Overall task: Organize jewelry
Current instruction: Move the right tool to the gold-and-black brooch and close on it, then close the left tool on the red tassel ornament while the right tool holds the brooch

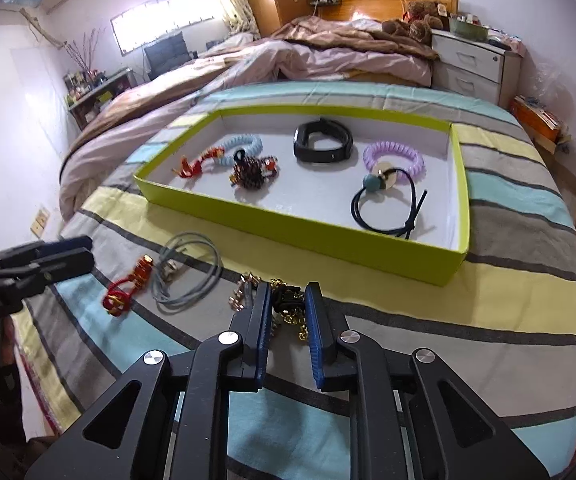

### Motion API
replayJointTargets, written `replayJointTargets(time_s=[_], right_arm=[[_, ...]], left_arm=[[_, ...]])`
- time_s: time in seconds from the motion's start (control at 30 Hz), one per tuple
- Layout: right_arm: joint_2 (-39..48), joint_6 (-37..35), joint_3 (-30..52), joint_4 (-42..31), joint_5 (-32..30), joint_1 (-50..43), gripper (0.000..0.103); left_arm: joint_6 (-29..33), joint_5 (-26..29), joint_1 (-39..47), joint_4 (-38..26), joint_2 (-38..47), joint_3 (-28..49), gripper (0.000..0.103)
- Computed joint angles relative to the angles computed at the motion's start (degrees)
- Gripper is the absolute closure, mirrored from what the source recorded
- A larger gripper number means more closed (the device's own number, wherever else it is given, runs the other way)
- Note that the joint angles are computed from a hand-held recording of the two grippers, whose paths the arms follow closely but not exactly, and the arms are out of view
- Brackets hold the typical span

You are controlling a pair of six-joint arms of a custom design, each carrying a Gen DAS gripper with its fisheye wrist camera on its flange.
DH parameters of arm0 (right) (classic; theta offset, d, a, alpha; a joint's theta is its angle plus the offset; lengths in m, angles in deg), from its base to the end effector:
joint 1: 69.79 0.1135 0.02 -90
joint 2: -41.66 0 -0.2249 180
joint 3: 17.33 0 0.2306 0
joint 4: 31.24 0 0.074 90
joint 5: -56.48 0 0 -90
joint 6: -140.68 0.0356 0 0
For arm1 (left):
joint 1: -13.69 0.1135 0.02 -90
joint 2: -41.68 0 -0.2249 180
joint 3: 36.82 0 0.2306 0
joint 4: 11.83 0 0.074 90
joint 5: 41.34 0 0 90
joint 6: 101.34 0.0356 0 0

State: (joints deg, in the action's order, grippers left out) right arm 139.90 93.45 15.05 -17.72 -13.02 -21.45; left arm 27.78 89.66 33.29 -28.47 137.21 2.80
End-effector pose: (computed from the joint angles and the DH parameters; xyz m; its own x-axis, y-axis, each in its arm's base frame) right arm 0.1503 0.1502 0.0407 -0.7649 0.0972 -0.6368 -0.0520 0.9760 0.2114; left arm 0.1973 0.0455 0.0502 -0.7400 0.2420 -0.6275 0.5144 0.8047 -0.2964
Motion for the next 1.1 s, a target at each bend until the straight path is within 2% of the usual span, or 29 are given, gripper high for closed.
replayJointTargets(time_s=[0.13, 0.33, 0.57, 0.7, 1.0, 1.07, 1.1], right_arm=[[-2.7, 1.4, -2.5, 1.1, 1.3, -0.2, 0.086], [-6.5, 3.5, -5.3, 1.2, 3.7, 0.9, 0.086], [-9.1, 5.2, -7.0, 0.3, 5.6, 2.5, 0.086], [-9.9, 6.0, -7.4, -0.2, 6.6, 3.2, 0.086], [-11.3, 6.6, -7.6, -1.5, 7.8, 4.6, 0.086], [-11.4, 6.5, -7.7, -1.5, 7.7, 4.5, 0.086], [-11.4, 6.5, -7.7, -1.5, 7.7, 4.5, 0.086]], left_arm=[[0.5, -0.2, -2.3, 0.4, 0.4, -0.8, 0.052], [-1.6, -4.0, -7.2, 5.3, 1.6, -3.3, 0.052], [-4.9, -8.3, -11.3, 13.1, 1.2, -6.8, 0.052], [-8.2, -15.6, -16.4, 22.2, 0.6, -10.3, 0.052], [-9.5, -18.5, -18.6, 26.3, 1.0, -11.7, 0.052], [-9.5, -18.3, -18.4, 26.3, 1.1, -11.6, 0.057], [-9.9, -18.7, -18.4, 26.7, 0.9, -11.8, 0.068]])
